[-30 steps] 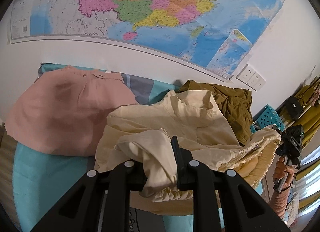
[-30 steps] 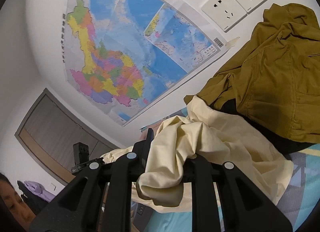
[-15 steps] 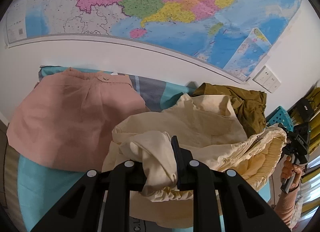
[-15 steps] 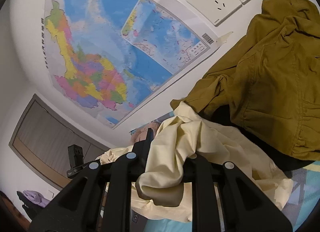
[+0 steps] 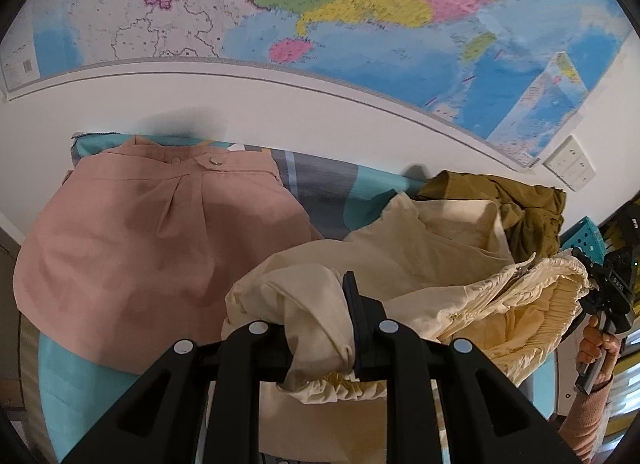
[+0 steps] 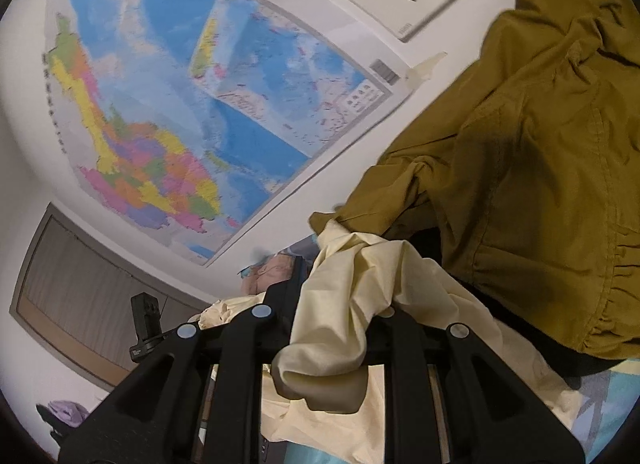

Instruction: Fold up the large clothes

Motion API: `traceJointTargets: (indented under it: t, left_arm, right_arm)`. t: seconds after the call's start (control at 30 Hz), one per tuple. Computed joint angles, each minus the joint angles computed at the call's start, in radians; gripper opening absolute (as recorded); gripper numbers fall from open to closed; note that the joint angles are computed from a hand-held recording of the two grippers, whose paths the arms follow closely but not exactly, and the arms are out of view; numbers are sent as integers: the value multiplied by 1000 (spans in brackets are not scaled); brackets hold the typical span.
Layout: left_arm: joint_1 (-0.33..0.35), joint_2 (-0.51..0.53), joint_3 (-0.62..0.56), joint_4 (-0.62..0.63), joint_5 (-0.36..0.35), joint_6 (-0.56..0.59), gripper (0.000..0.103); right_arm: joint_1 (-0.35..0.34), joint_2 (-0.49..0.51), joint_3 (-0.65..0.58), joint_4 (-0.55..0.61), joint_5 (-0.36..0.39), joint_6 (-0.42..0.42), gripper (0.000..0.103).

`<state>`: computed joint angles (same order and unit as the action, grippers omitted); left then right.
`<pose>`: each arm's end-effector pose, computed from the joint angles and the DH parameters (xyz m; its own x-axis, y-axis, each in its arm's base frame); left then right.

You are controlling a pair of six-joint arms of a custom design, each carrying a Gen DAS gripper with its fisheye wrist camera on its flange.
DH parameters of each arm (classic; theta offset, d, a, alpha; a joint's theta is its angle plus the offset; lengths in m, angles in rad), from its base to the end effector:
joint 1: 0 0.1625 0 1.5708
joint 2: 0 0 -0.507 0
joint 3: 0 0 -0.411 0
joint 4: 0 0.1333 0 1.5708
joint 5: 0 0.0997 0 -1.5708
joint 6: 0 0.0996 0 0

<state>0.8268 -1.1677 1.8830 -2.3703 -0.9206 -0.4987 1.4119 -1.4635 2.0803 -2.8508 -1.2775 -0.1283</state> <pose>-0.2742 -0.5837 0.2887 -0.8674 0.0898 -0.4895 0.2960 0.8838 -0.3624 0.0767 -0.5458 0.4151 -0.9814 -0.1236 -0.1472 -0.0009 0.7686 -0.6397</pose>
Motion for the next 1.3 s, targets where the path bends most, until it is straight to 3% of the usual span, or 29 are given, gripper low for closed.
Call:
traceJointTargets:
  t: [0.4, 0.57, 0.67, 0.7, 0.77, 0.9, 0.97, 1.07, 1.17, 1.23, 1.3]
  left_arm:
    - [69, 90, -89, 36, 1, -11, 19]
    - [97, 117, -115, 47, -6, -24, 19]
    - [110, 130, -128, 55, -12, -34, 19]
    - [116, 134, -133, 56, -18, -36, 19]
    - [123, 139, -139, 58, -22, -40, 19]
    - [137, 150, -149, 59, -32, -40, 20]
    - [142, 152, -149, 53, -38, -37, 21]
    - [150, 152, -151, 50, -47, -40, 21]
    - [155, 152, -153, 51, -49, -37, 21]
    - [155, 149, -152, 50, -50, -37, 22]
    - [158, 141, -148, 44, -57, -37, 22]
  right_arm:
    - [-4, 84, -65, 1, -61, 41, 19]
    - [6, 97, -66, -24, -85, 36, 27]
    - [24, 88, -54, -39, -101, 9, 52]
    - [32, 78, -40, -60, -102, -7, 67]
    - [47, 58, -17, -90, -112, -37, 73]
    - [74, 9, 40, -126, -118, -103, 74]
    - [108, -8, 79, -154, -160, -189, 74]
    - [180, 13, 136, -267, -309, -288, 74]
    - [210, 49, 169, -329, -356, -357, 70]
    - [249, 95, 189, -474, -460, -395, 70]
    - [243, 96, 213, -564, -430, -381, 71]
